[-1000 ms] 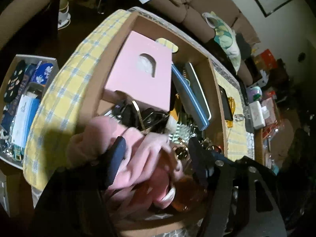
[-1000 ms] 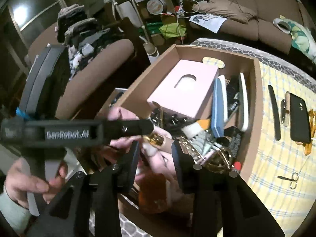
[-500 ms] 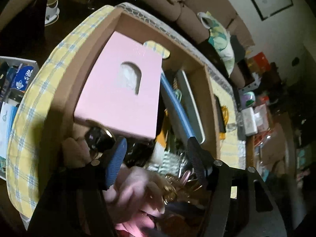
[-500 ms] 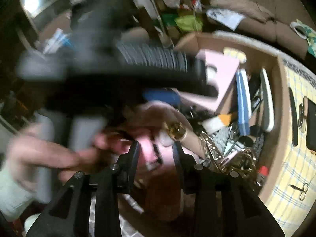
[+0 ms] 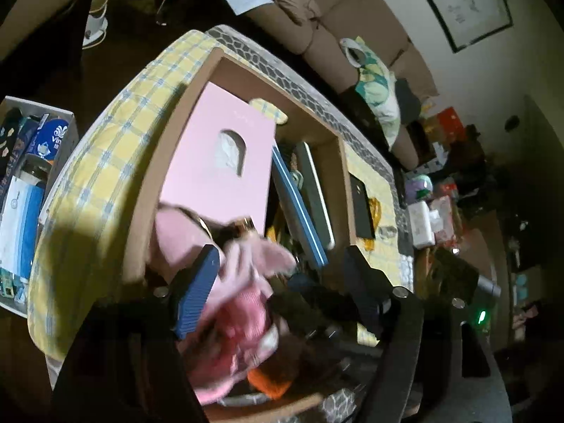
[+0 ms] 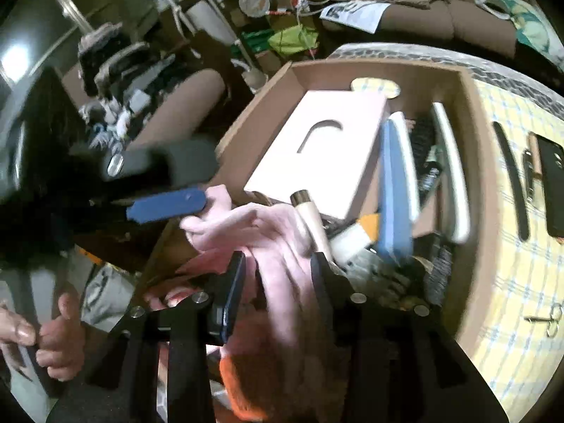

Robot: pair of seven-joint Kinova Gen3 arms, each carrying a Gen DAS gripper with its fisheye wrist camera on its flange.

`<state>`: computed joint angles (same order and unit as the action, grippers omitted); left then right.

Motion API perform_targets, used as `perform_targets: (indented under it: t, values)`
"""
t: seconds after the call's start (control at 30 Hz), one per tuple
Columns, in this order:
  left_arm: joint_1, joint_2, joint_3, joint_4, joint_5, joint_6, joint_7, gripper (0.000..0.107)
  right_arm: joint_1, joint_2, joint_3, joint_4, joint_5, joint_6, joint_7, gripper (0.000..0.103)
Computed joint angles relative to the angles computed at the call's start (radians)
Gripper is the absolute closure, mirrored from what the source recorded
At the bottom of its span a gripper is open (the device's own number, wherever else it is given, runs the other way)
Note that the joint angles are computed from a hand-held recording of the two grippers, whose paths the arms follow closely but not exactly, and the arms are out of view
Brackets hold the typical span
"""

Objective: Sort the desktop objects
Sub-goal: 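Lower the nipper into the box and open the right gripper, then move the right gripper back over the table toward the silver scissors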

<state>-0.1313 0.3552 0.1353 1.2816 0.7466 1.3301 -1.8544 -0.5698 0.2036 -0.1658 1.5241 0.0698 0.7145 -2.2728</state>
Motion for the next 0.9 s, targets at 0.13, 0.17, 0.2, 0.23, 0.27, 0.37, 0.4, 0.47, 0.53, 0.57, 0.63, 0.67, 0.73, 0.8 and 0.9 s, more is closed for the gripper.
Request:
perform_targets:
  t: [0.13, 0.17, 0.2, 0.23, 0.27, 0.37, 0.4, 0.47, 0.53, 0.57, 0.63, 0.67, 0.73, 0.8, 0.9]
  values:
    - [0.073, 0.003, -0.022, 0.003, -0.108, -0.001, 0.048, 0.035, -0.021, -0.06, 0.016, 0.052, 0.078, -0.025, -0.089, 0.061]
    - [0.1, -0.002, -0.035, 0.012, -0.137, -0.018, 0.059, 0.036, -0.019, -0.064, 0.015, 0.049, 0.087, -0.014, -0.106, 0.061]
    - [0.114, -0.018, -0.031, 0.026, -0.167, -0.051, 0.054, 0.035, -0.021, -0.066, 0.011, 0.044, 0.097, -0.002, -0.124, 0.062]
    - [0.11, -0.023, -0.012, 0.034, -0.184, -0.068, 0.052, 0.035, -0.024, -0.067, 0.008, 0.035, 0.112, 0.016, -0.138, 0.061]
    - [0.118, -0.023, -0.012, 0.032, -0.199, -0.071, 0.059, 0.035, -0.024, -0.077, 0.003, 0.039, 0.119, 0.022, -0.141, 0.06]
    - [0.117, -0.035, -0.008, 0.036, -0.198, -0.083, 0.058, 0.034, -0.029, -0.117, -0.012, 0.061, 0.163, 0.047, -0.168, 0.05]
    - [0.113, -0.047, -0.007, 0.043, -0.186, -0.09, 0.055, 0.027, -0.033, -0.139, -0.018, 0.074, 0.195, 0.058, -0.186, 0.046]
    - [0.109, -0.068, -0.005, 0.052, -0.17, -0.098, 0.048, 0.017, -0.036, -0.182, -0.038, 0.104, 0.266, 0.08, -0.231, 0.033]
    - [0.12, -0.094, -0.003, 0.055, -0.17, -0.108, 0.046, 0.008, -0.031, -0.214, -0.065, 0.126, 0.337, 0.119, -0.288, 0.026]
    - [0.131, -0.1, -0.002, 0.051, -0.176, -0.111, 0.051, 0.005, -0.015, -0.238, -0.083, 0.145, 0.358, 0.133, -0.312, 0.024]
    - [0.159, -0.107, 0.006, 0.036, -0.189, -0.109, 0.062, 0.005, 0.007, -0.279, -0.084, 0.181, 0.354, 0.143, -0.325, 0.017]
    - [0.174, -0.107, 0.009, 0.027, -0.197, -0.106, 0.071, 0.005, 0.023, -0.291, -0.089, 0.191, 0.347, 0.148, -0.325, 0.014]
    - [0.217, -0.107, 0.018, 0.008, -0.229, -0.111, 0.102, 0.005, 0.063, -0.336, -0.097, 0.231, 0.338, 0.158, -0.347, 0.012]
    - [0.254, -0.107, 0.028, -0.003, -0.249, -0.119, 0.121, 0.005, 0.106, -0.39, -0.101, 0.282, 0.328, 0.154, -0.368, 0.011]
    - [0.323, -0.107, 0.049, -0.01, -0.28, -0.146, 0.158, 0.005, 0.169, -0.456, -0.114, 0.344, 0.331, 0.176, -0.381, 0.011]
